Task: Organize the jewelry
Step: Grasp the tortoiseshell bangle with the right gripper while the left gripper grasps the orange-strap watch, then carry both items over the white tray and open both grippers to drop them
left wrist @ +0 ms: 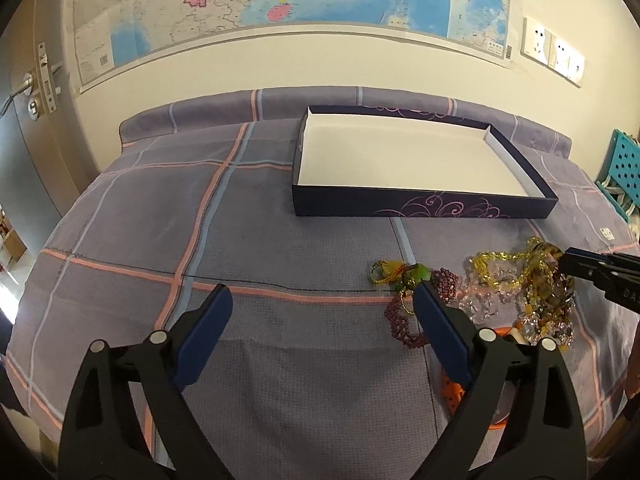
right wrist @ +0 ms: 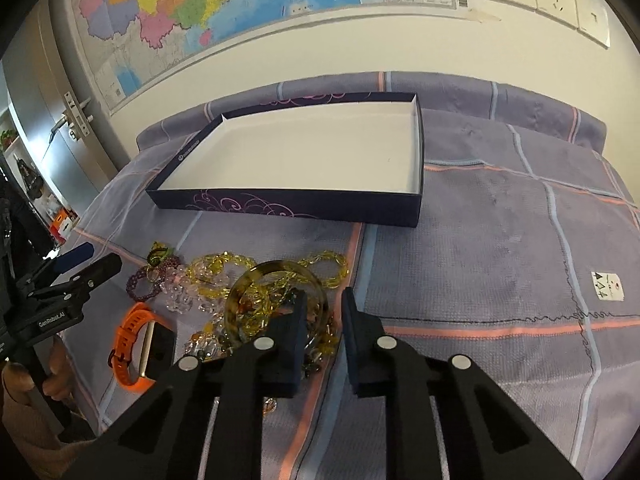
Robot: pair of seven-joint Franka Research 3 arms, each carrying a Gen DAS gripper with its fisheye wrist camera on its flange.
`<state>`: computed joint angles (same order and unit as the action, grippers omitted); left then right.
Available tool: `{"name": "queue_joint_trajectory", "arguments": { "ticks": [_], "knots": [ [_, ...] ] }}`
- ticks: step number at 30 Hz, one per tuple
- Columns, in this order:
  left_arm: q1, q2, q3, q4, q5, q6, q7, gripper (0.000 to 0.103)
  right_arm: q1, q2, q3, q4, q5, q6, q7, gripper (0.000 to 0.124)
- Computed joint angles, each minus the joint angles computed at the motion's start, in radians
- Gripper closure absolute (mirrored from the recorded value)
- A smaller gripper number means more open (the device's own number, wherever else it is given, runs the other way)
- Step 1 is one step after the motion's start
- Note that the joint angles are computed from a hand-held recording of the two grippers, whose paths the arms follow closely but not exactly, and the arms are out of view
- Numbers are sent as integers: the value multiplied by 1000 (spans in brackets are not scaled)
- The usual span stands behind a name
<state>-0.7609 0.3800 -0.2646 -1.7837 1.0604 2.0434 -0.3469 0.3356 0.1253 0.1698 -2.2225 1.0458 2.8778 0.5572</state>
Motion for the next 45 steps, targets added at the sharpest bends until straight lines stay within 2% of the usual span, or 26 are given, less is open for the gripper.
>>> {"name": "queue_joint_trajectory", "arguments": {
  "ticks": [2,8,12,17,20,21,26,31,34,37,40,43,45],
  "knots": [
    [1,4,-1,4,1,5,18,17,1,6,-3,4,-23,-12,14,115],
    [17,-4,-4,-10,2,94,71,33,-9,2,-5,13,-24,-43,7,118],
    [37,-28,-11,-50,34,253,120,38,-24,-10,-12,22,18,-85,-22,118],
    [49,7,-14,-24,-13,373,253,51,-30,-20,-26,34,40,-127,-33,118],
    [56,26,-9,-20,-64,451,307,67,-26,-20,-29,39,41,-133,-41,118],
    [62,34,-9,-18,-90,479,329,76,-23,-19,-28,40,35,-127,-43,118],
    [39,54,17,3,-152,478,375,94,-19,-17,-27,50,32,-133,-58,118],
    [30,15,46,-31,-133,517,303,93,-21,-16,-27,80,45,-137,-82,118],
    [42,-36,71,-66,-53,569,203,93,-22,0,-27,120,44,-127,-88,118],
    [75,-57,87,-55,18,558,132,93,-20,54,-23,199,8,-105,-54,118],
    [120,-38,90,-5,24,533,135,93,-14,136,-24,298,-105,-85,44,118],
    [163,22,92,80,-35,518,210,93,-4,225,-36,403,-245,-90,179,118],
    [176,72,100,141,-80,492,265,93,2,294,-50,488,-328,-123,276,118]
  ]
}}
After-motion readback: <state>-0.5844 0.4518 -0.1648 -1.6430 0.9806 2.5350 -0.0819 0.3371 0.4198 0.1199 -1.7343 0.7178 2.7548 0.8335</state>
